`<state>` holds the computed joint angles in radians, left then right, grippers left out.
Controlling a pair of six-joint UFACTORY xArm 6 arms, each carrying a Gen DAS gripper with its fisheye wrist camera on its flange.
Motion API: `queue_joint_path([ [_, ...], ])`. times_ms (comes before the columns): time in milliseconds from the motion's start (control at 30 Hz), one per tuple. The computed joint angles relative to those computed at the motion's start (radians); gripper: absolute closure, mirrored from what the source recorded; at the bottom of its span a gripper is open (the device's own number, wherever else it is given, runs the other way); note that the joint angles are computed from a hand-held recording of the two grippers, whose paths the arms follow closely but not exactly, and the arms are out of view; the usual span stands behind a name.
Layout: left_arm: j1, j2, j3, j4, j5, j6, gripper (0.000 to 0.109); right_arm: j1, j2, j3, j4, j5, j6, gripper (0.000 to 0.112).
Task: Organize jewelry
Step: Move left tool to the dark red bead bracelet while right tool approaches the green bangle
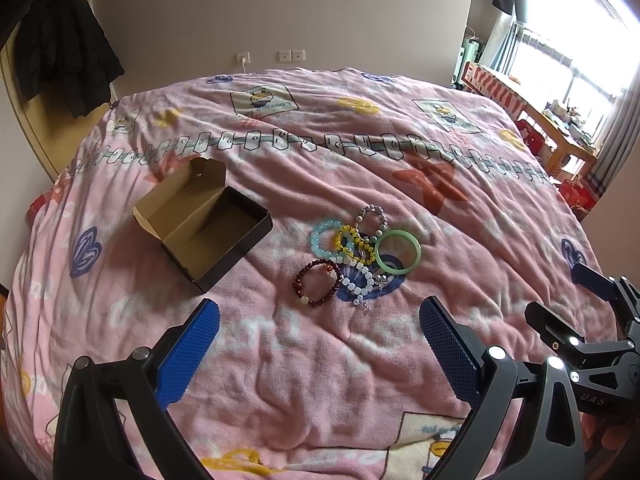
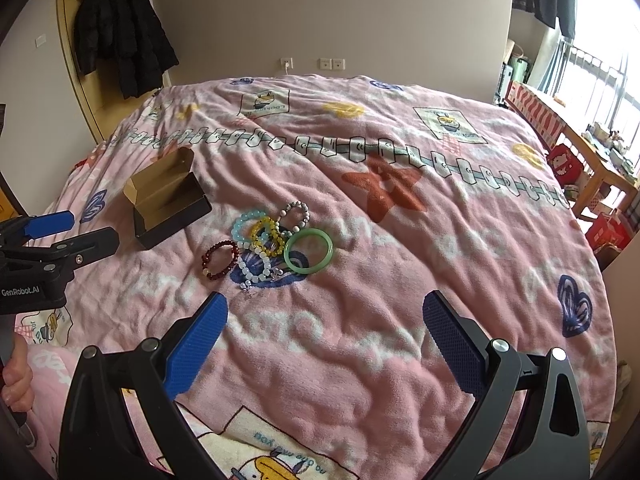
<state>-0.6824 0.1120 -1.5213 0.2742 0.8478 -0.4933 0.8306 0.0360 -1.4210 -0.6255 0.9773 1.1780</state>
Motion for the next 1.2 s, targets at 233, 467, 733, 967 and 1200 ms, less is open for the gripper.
queue_joint_path([
  [233,0.036,0.045,-0.032,-0.109,-0.027,0.063,0.011,-0.033,-0.005,0.017,0.076,-0.099,-0.027,0.016],
  [467,0.073,0.157,-0.134,-0.156,-0.007,0.075,0.011,-0.082,0.067,-0.055,0.183,-0.12,-0.097,0.016],
  [733,0.127,0.339,-0.303,-0.317,0.123,0.146,0.043,-0.171,0.216,-0.168,0.415,-0.183,-0.25,0.021],
  [967,0.165,0.481,-0.416,-0.406,0.166,0.215,0.05,-0.225,0.391,-0.32,0.599,-0.13,-0.378,0.038],
  [1200,0.213,0.541,-0.412,-0.571,0.146,0.271,0.058,-0.278,0.538,-0.457,0.703,-0.038,-0.403,0.053],
])
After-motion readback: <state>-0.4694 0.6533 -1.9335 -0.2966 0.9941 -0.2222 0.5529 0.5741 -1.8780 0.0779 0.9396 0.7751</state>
